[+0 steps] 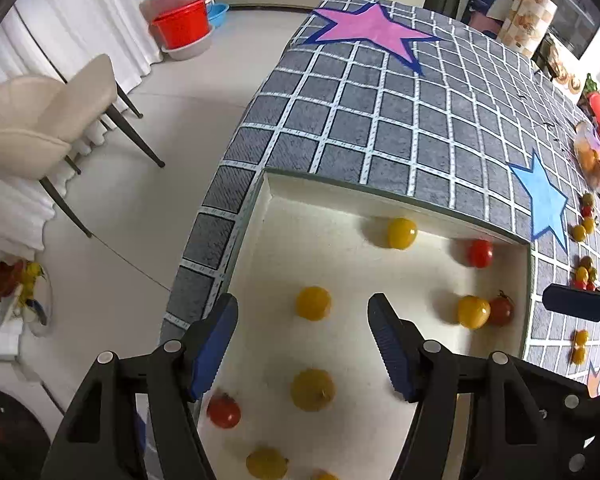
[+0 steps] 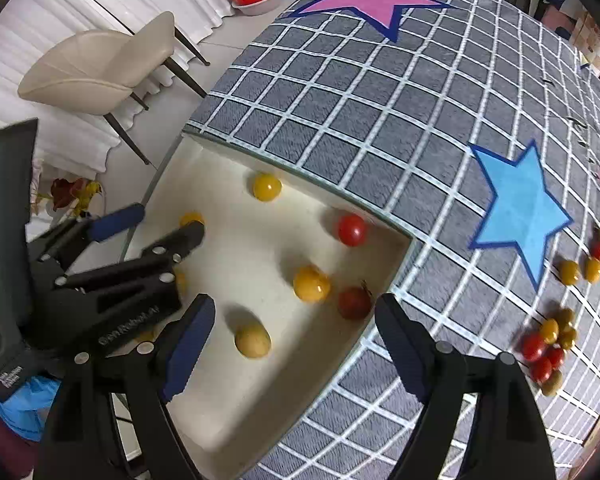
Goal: Organize fruits
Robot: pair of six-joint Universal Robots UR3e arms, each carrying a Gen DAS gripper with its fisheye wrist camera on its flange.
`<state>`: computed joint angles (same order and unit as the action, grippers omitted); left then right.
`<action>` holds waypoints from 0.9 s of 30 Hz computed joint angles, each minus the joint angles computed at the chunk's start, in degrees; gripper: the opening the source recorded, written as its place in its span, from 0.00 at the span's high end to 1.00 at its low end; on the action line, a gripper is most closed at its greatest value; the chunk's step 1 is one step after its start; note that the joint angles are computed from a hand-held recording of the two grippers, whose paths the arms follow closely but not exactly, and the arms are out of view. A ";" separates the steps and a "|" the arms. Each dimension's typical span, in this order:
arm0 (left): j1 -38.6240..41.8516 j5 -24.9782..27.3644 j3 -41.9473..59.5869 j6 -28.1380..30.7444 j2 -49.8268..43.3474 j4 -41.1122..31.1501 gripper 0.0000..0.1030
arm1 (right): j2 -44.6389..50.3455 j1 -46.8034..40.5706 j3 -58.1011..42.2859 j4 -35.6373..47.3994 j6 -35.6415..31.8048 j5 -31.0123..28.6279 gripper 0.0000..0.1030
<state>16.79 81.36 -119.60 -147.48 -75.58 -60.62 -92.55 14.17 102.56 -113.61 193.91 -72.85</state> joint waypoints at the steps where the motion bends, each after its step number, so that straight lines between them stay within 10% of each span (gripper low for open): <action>1: -0.01 0.07 0.45 0.13 0.64 -1.30 0.33 | -0.54 0.09 0.13 0.38 0.14 -0.11 0.16; 5: 1.38 -0.79 0.95 1.48 5.81 -7.17 0.07 | -5.40 -1.16 1.69 5.41 -0.58 -0.41 0.16; 17: 6.22 1.26 1.02 9.66 21.01 -22.88 0.07 | -10.75 3.64 -4.63 18.82 0.34 -12.07 0.00; 27: 10.66 4.39 3.03 17.06 30.21 -34.63 0.07 | -11.50 6.38 -10.33 25.76 0.37 -10.42 0.00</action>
<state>27.46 85.75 -116.57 -130.41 -45.38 -95.25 -104.05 20.55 92.23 -87.85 194.29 -83.27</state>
